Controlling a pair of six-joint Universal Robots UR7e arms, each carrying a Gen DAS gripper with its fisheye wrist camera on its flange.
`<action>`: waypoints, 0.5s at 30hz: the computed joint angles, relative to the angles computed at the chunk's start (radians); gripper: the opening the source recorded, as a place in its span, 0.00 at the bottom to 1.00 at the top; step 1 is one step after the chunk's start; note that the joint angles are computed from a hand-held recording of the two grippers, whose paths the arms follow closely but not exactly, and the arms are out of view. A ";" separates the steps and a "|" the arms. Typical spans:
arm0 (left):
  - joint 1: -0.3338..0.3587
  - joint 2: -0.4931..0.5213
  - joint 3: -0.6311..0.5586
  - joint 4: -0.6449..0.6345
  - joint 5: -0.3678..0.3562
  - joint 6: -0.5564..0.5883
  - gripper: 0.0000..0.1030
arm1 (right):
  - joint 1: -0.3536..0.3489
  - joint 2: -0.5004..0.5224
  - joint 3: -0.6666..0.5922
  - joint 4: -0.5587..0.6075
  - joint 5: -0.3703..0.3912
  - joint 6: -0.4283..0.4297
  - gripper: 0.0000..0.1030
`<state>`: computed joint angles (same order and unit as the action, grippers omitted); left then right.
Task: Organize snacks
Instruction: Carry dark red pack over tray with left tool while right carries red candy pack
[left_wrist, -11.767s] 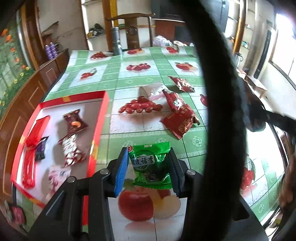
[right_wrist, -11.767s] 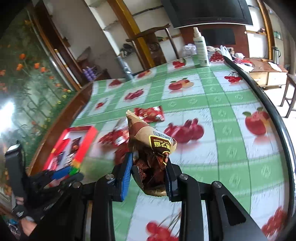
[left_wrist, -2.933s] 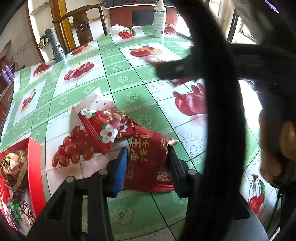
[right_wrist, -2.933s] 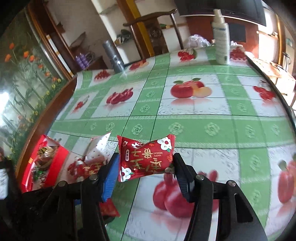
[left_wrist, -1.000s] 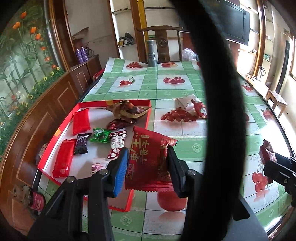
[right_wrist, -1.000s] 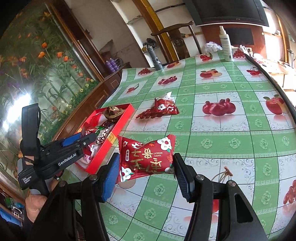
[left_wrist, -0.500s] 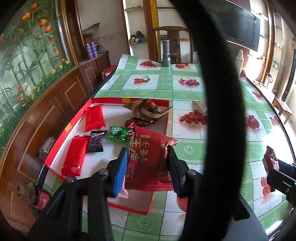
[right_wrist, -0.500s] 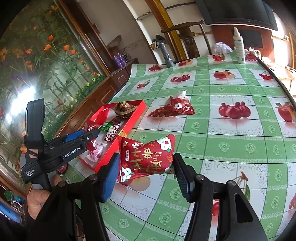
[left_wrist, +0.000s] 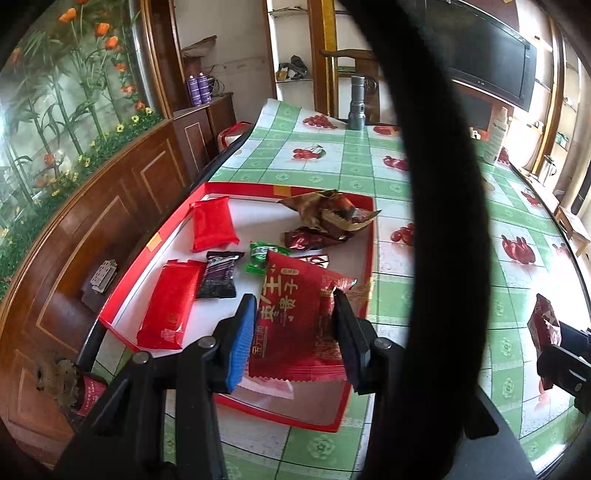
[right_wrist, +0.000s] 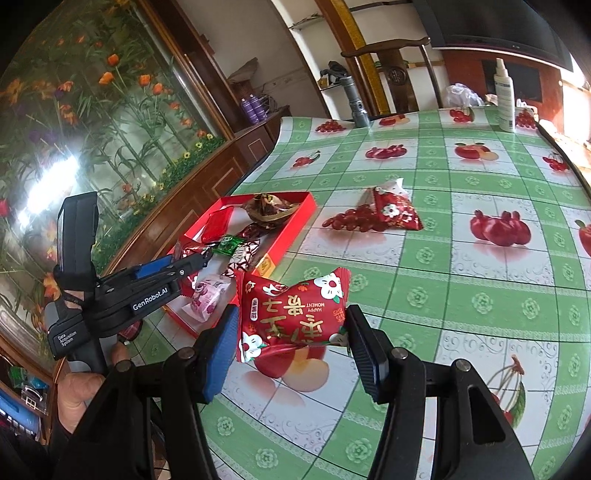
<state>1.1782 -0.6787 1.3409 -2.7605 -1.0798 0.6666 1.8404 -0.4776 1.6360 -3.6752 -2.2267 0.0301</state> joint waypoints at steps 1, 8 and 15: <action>0.003 0.003 -0.007 0.004 0.002 -0.002 0.43 | 0.000 0.003 -0.009 0.010 0.002 -0.002 0.56; 0.019 0.020 -0.051 0.024 0.014 -0.013 0.43 | -0.003 0.021 -0.059 0.063 0.023 -0.016 0.56; 0.034 0.039 -0.099 0.042 0.024 -0.024 0.43 | -0.012 0.046 -0.128 0.135 0.061 -0.024 0.56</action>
<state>1.2126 -0.6401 1.2416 -2.7185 -1.0558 0.6425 1.8280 -0.4316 1.5078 -3.5398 -2.1660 0.0058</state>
